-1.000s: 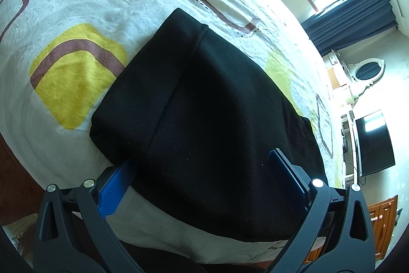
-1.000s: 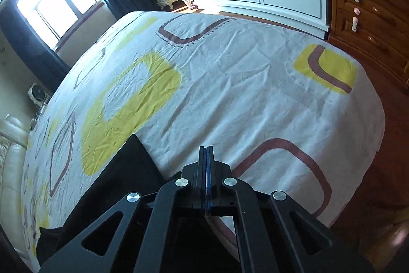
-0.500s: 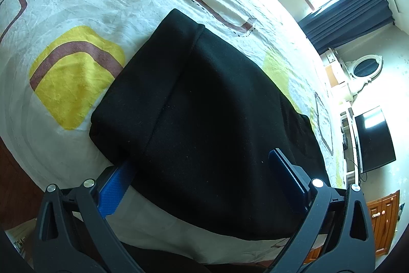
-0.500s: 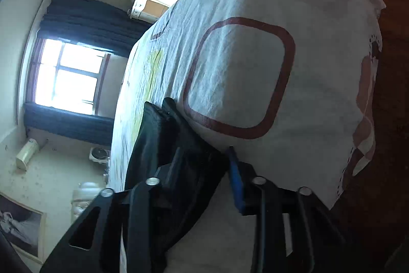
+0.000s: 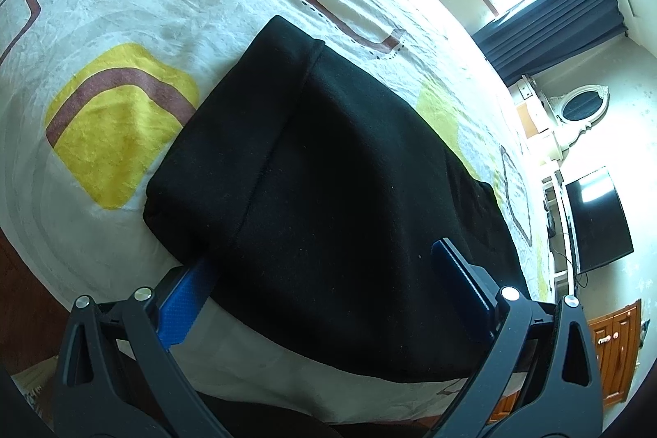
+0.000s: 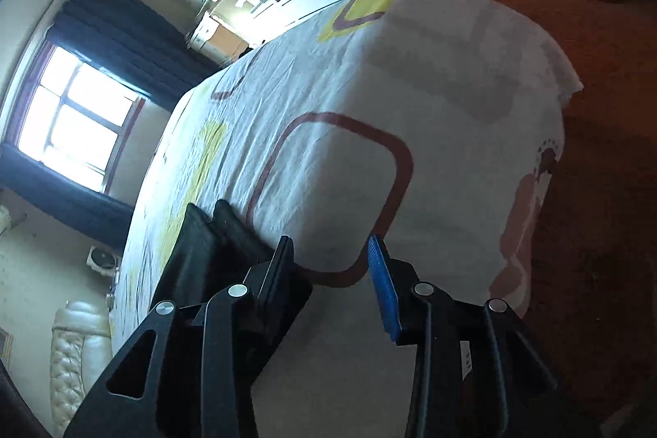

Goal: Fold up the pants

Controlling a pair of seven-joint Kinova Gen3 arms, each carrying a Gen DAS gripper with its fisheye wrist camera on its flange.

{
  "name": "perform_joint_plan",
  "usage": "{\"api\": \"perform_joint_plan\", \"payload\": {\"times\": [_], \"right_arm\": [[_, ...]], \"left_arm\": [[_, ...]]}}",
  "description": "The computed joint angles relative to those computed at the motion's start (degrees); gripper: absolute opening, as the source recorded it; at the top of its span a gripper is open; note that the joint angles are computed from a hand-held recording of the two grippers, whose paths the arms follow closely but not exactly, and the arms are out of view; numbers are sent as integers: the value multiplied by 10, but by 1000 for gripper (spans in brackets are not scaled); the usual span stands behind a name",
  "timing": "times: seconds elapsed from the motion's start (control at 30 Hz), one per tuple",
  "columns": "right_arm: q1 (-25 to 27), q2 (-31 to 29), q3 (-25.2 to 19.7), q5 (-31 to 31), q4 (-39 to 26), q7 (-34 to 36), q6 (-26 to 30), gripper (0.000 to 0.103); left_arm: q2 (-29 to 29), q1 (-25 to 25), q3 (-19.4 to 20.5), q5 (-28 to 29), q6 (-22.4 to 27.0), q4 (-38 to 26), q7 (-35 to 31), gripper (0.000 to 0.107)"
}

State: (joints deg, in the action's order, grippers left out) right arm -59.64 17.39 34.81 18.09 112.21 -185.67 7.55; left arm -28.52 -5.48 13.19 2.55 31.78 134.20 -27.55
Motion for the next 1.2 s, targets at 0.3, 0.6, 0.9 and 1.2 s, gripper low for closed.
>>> {"api": "perform_joint_plan", "payload": {"times": [0.3, 0.6, 0.9, 1.2], "right_arm": [[183, 38, -200, 189, -45, -189, -146, 39], [238, 84, -297, 103, -143, -107, -30, 12], [72, -2, -121, 55, -88, -53, 1, 5], [32, 22, -67, -134, -20, 52, -55, 5]], "left_arm": [[-6, 6, -9, 6, -8, 6, -5, 100], [-18, 9, -25, 26, -17, 16, -16, 100], [-24, 18, -47, 42, -19, 21, -32, 100], [-24, 13, -44, 44, -7, 16, -48, 100]]}}
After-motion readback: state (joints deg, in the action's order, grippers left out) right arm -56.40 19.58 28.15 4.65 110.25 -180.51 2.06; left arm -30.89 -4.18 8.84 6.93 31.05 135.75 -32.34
